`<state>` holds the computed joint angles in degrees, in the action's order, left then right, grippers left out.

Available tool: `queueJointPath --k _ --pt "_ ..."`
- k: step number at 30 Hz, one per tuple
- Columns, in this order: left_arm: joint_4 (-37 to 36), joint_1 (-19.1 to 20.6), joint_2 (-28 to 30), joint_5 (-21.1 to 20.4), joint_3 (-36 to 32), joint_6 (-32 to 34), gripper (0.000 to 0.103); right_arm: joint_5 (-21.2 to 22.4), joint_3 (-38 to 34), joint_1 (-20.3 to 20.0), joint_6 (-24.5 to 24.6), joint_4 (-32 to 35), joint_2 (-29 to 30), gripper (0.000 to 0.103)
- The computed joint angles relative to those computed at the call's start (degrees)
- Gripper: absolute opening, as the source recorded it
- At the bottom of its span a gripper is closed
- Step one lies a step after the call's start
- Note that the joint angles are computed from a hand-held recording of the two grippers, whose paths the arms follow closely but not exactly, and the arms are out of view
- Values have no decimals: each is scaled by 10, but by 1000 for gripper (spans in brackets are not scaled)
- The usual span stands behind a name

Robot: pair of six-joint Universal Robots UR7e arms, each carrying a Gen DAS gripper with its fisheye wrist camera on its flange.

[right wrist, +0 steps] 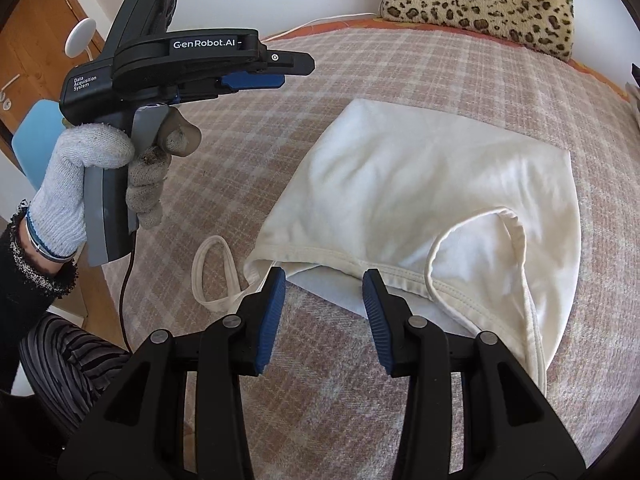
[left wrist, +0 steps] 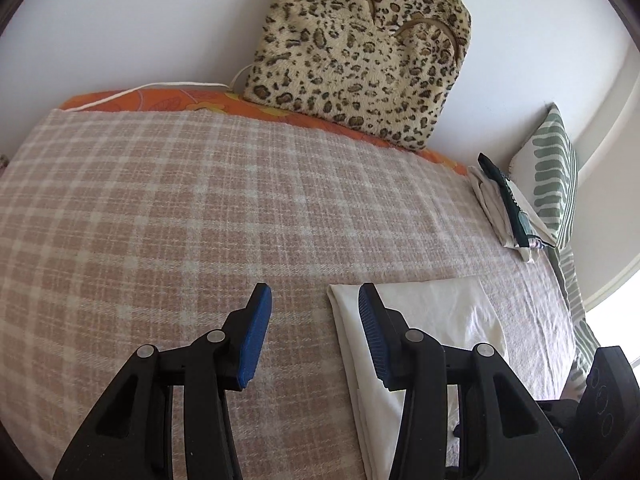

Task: Fold small clothes
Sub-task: 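Move both open tools to the strap end of the folded white camisole, then close the right tool on the camisole strap end while the left tool grasps beside it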

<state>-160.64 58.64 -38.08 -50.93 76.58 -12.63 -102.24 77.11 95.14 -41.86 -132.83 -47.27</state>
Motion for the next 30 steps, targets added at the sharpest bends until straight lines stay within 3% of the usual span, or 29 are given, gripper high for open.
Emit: queueJointPath --k 4,8,12,16,19,24,26,30 --pt "-6 -8 6 14 -2 21 44 5 19 -4 -4 -18 -26 43" --pt "4 -9 12 19 -7 31 44 24 29 -15 1 -41 -48 58" --pt "20 -4 17 15 -15 29 45 19 22 -32 30 -64 -56 58" --pt "28 11 14 -29 -19 -6 49 16 -22 -52 94 -28 -43 58" --pt "25 21 11 -62 -20 -31 49 38 -50 -65 139 7 -38 58" --pt "22 41 8 -133 -21 -76 49 49 -69 -78 172 48 -33 58" --pt "19 49 7 -158 -20 -100 49 71 -86 -89 198 84 -27 58" --pt "28 56 13 -167 -28 -115 49 121 -100 -112 241 126 -24 58"
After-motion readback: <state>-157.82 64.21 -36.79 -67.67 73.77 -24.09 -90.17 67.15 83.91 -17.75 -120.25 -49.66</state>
